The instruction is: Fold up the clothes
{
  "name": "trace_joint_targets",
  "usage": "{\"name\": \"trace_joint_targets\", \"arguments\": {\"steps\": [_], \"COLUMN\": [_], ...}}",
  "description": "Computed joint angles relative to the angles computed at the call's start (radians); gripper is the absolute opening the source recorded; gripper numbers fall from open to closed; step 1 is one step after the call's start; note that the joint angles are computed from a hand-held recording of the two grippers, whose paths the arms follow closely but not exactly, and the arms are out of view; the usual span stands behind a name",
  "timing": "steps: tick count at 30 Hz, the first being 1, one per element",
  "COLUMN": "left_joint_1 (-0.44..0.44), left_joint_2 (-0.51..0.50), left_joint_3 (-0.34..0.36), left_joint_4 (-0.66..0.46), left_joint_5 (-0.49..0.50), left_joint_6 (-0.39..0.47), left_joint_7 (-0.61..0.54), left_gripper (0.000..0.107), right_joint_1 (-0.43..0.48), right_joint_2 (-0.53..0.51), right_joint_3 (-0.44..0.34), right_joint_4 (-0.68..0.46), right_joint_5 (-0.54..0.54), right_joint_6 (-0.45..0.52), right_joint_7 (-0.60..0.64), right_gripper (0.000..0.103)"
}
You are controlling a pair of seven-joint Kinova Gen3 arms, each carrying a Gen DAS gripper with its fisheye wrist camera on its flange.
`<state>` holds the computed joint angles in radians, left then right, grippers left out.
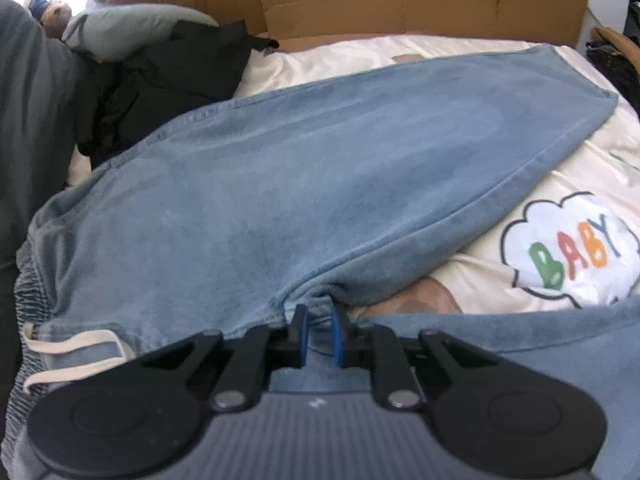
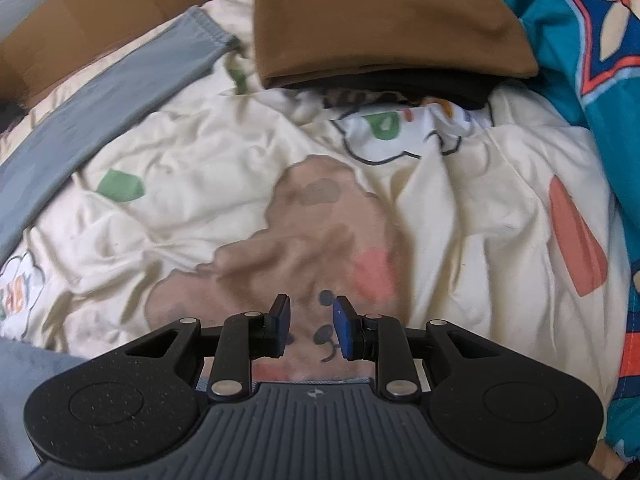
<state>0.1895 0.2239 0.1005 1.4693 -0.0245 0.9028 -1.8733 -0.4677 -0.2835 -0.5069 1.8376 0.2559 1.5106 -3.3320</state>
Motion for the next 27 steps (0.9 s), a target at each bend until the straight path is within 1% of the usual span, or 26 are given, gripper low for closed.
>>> {"name": "trace_joint_targets", "arguments": {"steps": [3, 6, 7, 10, 12, 13, 14, 15, 17, 19, 22, 24, 27], "left_joint_1": [0.006, 0.015, 0.010, 0.000, -0.028, -0.059, -0.072, -0.068, -0.070, -0.095, -0.115, -0.122, -0.138], "left_joint_2": [0.037, 0.090, 0.095, 0.110, 0.109, 0.098, 0.088, 0.068, 0.032, -0.003, -0.042, -0.056, -0.073], "left_joint_3": [-0.006, -0.021, -0.016, -0.014, -0.012, 0.003, 0.003, -0.016, -0.035, -0.051, -0.078, -0.090, -0.104], "left_joint_4": [-0.015, -0.071, -0.079, -0.103, -0.131, -0.137, -0.139, -0.133, -0.128, -0.124, -0.125, -0.135, -0.153], "left_joint_5": [0.001, 0.009, 0.011, 0.024, 0.069, 0.094, 0.103, 0.095, 0.065, 0.061, 0.003, -0.041, -0.099], "left_joint_6": [0.001, 0.064, 0.077, 0.112, 0.156, 0.172, 0.180, 0.180, 0.186, 0.202, 0.229, 0.240, 0.265], "left_joint_7": [0.037, 0.113, 0.121, 0.135, 0.103, 0.091, 0.088, 0.093, 0.123, 0.151, 0.202, 0.261, 0.337], "left_gripper": [0.013, 0.009, 0.008, 0.008, 0.007, 0.007, 0.009, 0.011, 0.019, 0.020, 0.020, 0.020, 0.020], "right_joint_1": [-0.005, -0.007, -0.006, -0.004, -0.001, 0.000, 0.001, 0.003, 0.008, 0.015, 0.026, 0.035, 0.051], "right_joint_2": [-0.001, 0.000, 0.001, 0.001, 0.002, 0.002, 0.000, -0.003, -0.008, -0.013, -0.017, -0.017, -0.016], "right_joint_3": [0.011, 0.020, 0.022, 0.027, 0.026, 0.025, 0.025, 0.025, 0.025, 0.030, 0.044, 0.053, 0.063], "right_joint_4": [-0.009, -0.017, -0.020, -0.024, -0.027, -0.027, -0.026, -0.023, -0.017, -0.009, 0.002, 0.003, -0.009], "right_joint_5": [-0.011, -0.025, -0.030, -0.038, -0.036, -0.033, -0.030, -0.026, -0.017, -0.008, 0.003, 0.014, 0.031], "right_joint_6": [-0.015, -0.025, -0.028, -0.043, -0.054, -0.059, -0.067, -0.077, -0.097, -0.120, -0.155, -0.170, -0.172], "right_joint_7": [0.024, 0.048, 0.056, 0.071, 0.077, 0.080, 0.082, 0.084, 0.091, 0.103, 0.142, 0.174, 0.220], "right_gripper": [0.030, 0.030, 0.030, 0.030, 0.030, 0.030, 0.030, 0.030, 0.031, 0.031, 0.031, 0.031, 0.033]}}
